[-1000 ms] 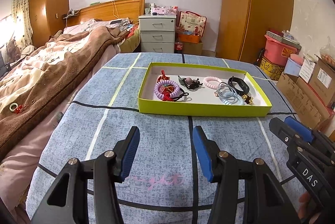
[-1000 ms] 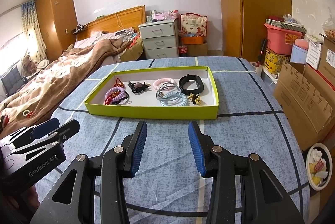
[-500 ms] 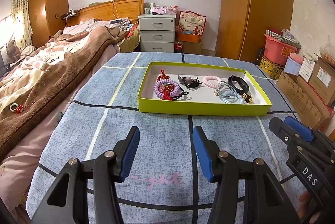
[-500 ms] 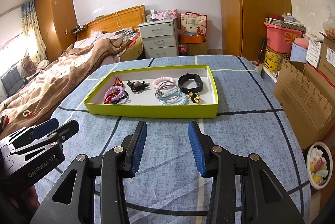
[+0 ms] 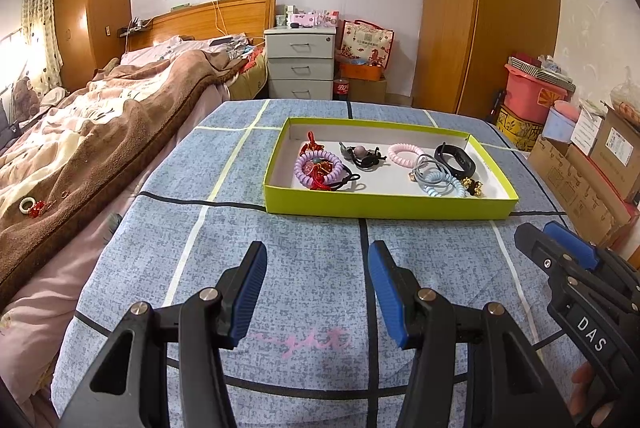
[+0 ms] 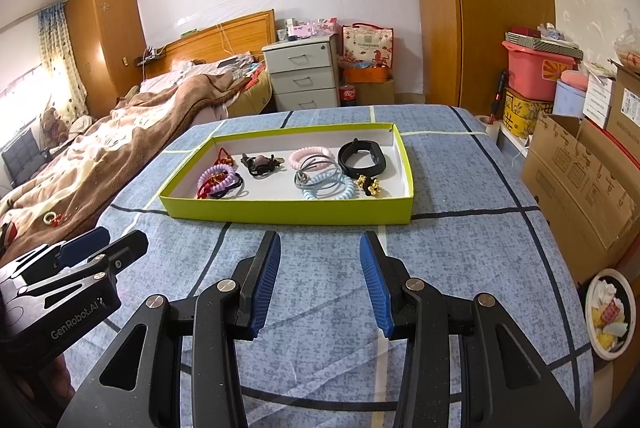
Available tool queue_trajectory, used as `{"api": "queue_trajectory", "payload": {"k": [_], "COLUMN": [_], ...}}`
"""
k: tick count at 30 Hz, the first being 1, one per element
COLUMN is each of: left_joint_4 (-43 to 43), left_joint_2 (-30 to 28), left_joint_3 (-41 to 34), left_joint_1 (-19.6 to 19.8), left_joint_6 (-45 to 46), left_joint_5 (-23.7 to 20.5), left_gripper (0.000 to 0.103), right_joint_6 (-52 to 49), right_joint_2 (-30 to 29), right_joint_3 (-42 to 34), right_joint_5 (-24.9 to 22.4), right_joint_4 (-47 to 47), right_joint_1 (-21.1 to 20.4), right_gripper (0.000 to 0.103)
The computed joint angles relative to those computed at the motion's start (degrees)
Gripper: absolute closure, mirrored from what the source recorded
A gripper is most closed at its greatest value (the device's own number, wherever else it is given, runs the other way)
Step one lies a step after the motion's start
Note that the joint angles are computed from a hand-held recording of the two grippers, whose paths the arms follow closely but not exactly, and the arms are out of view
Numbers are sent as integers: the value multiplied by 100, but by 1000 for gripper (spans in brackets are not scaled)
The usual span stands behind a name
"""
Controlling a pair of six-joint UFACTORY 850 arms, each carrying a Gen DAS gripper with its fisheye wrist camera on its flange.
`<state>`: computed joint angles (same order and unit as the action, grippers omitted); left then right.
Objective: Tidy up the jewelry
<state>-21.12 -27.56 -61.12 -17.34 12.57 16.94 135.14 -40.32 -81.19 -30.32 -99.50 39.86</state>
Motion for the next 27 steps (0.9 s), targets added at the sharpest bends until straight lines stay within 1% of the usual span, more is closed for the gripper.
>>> {"api": "queue_trajectory", "payload": {"k": [27], "left_joint_4": [-80], "left_joint_2": [-9], "left_joint_3": [-6], "left_joint_1": [-4], "left_joint_6": [75], "left_joint_5": [-31], "left_gripper": [48], "right_joint_6": [-19], "right_joint_2": [-17], "right_joint_3": [-15], "right_joint_5": [12], "right_joint_4": [38], "right_joint_1": [-2], "right_gripper": [61]}}
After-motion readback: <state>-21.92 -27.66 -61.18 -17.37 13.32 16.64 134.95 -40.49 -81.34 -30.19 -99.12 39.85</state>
